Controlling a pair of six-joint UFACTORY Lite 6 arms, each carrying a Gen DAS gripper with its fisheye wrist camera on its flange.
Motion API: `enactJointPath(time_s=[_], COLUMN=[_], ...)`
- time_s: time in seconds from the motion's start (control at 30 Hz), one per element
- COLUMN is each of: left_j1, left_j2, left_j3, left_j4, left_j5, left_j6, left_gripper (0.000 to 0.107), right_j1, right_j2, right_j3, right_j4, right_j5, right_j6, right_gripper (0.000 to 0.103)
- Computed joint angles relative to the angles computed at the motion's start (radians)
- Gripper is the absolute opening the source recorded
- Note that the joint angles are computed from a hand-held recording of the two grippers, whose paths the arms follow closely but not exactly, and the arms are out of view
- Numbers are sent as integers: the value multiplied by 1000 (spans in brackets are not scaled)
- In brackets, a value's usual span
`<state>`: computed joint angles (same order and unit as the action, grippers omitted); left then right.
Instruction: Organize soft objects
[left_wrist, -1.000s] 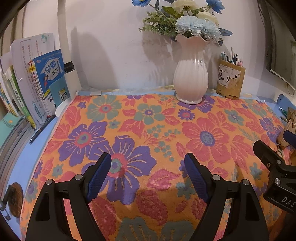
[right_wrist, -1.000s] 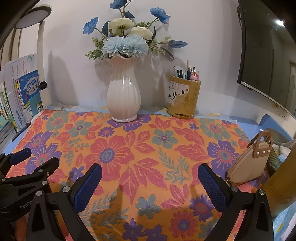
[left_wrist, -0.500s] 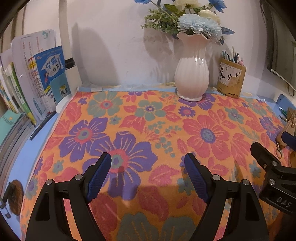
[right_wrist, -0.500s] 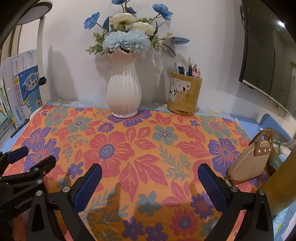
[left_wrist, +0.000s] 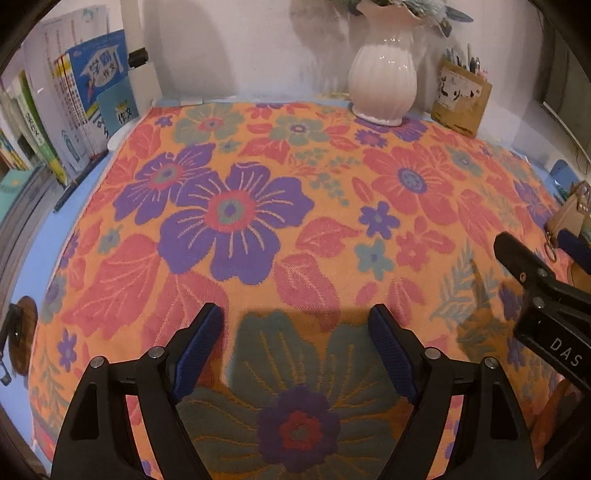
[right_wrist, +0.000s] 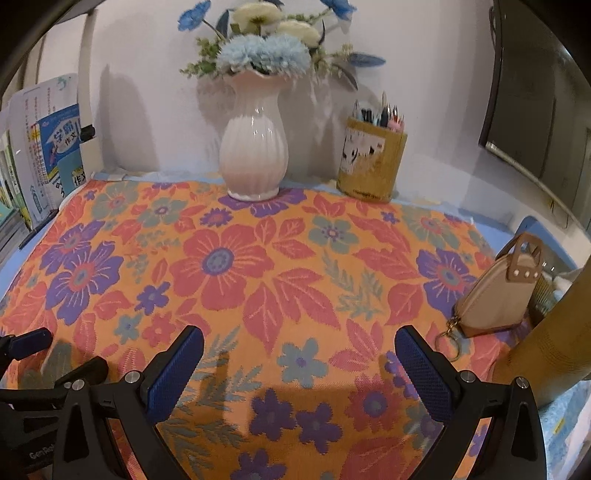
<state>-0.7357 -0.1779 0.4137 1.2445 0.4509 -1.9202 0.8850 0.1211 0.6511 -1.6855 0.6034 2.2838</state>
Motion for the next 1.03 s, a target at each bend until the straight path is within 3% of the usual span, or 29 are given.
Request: enactJointPath(time_s=[0.2, 0.3, 0.53, 0.63, 1.03], left_j1=[-7, 26, 20, 23, 22], left_j2=[25, 57, 56, 61, 78], left_j3=[10, 32, 26, 28, 40], left_j4=[16, -11, 18, 22, 38], left_j5=[3, -29, -23, -24, -11], left_j6=[-17, 27, -6, -9, -10], left_gripper=[90, 103, 103, 103, 103], right_j1=[-47, -42, -136, -173, -200], right_j2=[29, 43, 139, 127, 119], right_j3=[24, 39, 130, 113, 100], right_j4=[3, 25, 175, 125, 88], right_j5=[-84, -83, -245, -307, -313], right_j6=[-25, -53, -252, -201, -191], right_gripper=[103, 103, 103, 103, 103])
